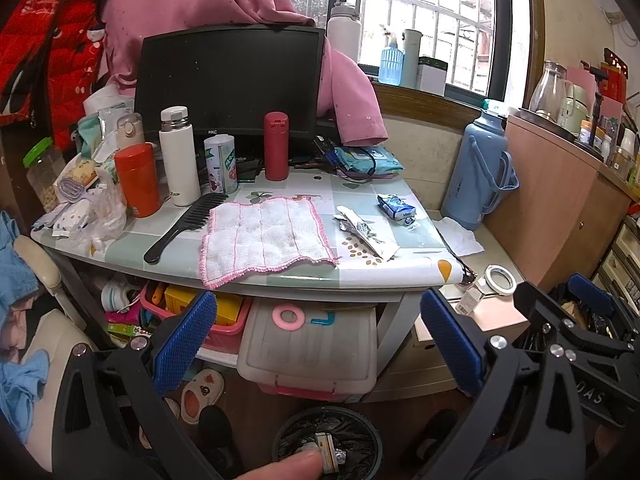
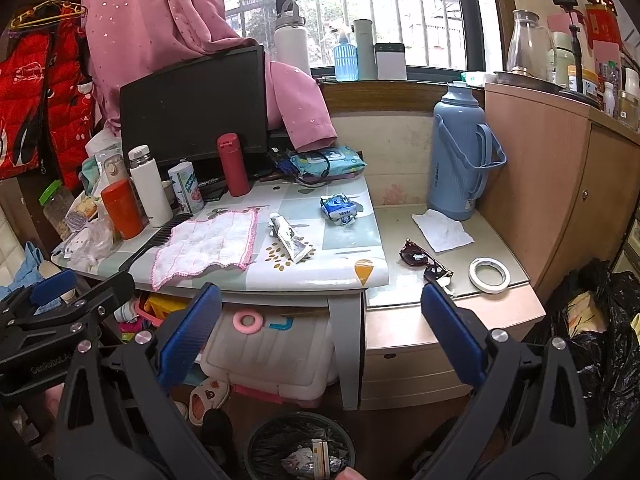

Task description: Collect trash

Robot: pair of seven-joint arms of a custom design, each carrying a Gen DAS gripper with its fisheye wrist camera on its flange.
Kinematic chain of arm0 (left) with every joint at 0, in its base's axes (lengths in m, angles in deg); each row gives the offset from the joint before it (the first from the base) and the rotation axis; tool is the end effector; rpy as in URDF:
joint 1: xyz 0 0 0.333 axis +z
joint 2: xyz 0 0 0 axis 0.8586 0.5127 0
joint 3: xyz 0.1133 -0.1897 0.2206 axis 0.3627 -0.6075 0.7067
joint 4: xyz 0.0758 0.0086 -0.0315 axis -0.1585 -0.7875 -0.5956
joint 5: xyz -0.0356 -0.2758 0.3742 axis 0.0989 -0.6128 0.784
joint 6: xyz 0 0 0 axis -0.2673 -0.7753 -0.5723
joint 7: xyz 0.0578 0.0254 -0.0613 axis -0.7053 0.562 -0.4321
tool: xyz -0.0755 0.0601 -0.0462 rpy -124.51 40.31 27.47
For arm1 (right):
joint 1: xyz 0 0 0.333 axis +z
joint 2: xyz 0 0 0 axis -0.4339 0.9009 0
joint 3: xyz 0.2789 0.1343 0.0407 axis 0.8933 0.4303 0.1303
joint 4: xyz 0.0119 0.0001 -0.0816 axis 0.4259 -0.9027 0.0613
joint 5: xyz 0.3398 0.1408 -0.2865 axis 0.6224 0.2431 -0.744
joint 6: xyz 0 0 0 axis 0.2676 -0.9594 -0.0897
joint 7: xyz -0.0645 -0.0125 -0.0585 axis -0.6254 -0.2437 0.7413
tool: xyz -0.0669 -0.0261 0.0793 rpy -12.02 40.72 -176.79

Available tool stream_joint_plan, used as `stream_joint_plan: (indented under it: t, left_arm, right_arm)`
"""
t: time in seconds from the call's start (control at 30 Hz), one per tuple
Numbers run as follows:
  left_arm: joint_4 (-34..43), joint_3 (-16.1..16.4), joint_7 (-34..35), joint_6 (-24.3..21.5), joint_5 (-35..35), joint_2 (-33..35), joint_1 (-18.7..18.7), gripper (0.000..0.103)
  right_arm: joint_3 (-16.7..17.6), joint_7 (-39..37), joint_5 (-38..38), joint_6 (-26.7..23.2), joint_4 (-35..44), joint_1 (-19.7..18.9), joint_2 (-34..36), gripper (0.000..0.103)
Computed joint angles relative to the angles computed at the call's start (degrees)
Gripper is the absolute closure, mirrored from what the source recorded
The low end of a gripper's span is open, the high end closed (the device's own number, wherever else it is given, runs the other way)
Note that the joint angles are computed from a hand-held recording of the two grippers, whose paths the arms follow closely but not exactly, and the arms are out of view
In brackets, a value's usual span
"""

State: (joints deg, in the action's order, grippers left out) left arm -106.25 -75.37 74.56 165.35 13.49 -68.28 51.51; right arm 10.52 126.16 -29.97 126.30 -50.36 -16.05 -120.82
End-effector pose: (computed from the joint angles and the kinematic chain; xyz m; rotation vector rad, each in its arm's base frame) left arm 0.4210 -0.2625 0.9096 -1.5260 1.7775 -1.0321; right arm 0.3806 0.1370 0.8980 -1.4057 1.6797 -0.8914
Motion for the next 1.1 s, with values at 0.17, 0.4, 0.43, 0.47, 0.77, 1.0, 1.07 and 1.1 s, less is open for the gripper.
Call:
stream_joint_plan:
  t: [0.17,0.4,0.43,0.47,0.77,1.0,1.07,1.1]
  left_arm:
    - [-0.2,0.0,0.0,-0.2,-0.1,-0.1,-0.1,0.004]
    - [-0.5,0.5,-0.1,-0.5,-0.7,0.0,-0.1,0.004]
    - [-0.6,0.7,0.0,-0.5,-1.0,0.0,-0.1,0.004]
    - [-0.6,0.8,0.0,-0.5,-1.2,0.1,-0.1,0.004]
    - [-1.3,1.8,-0.1,-0.6,-2.2,0.3,0.6,0.004]
    - [-1.6,3.1,0.2,-0.5,-3.4,0.6,1.3,0.004]
    - [-1.7,3.4,0.2,-0.5,-3.7,0.7,1.5,0.004]
    - [-1.6,3.6,0.3,-0.5,-3.8,0.9,1.6,0.004]
  right_arm:
    - [-0.2,-0.4,0.5,0.1,-0.2,0.3,0.1,0.004]
    - [-0.2,-0.6,1.0,0.4,-0.6,0.8,0.5,0.004]
    - [-0.2,-0.7,1.1,0.5,-0.7,0.9,0.5,0.004]
    - [-0.2,-0.8,1.1,0.6,-0.7,1.0,0.7,0.004]
    - [-0.6,-2.5,2.9,2.0,-0.4,2.5,2.5,0.004]
    - [-0.5,-3.3,3.9,2.6,1.0,3.4,4.6,0.004]
    - [-0.4,-3.5,4.0,2.8,1.6,3.6,5.4,0.004]
    - [-0.4,-3.6,4.1,2.9,1.7,3.7,5.6,0.004]
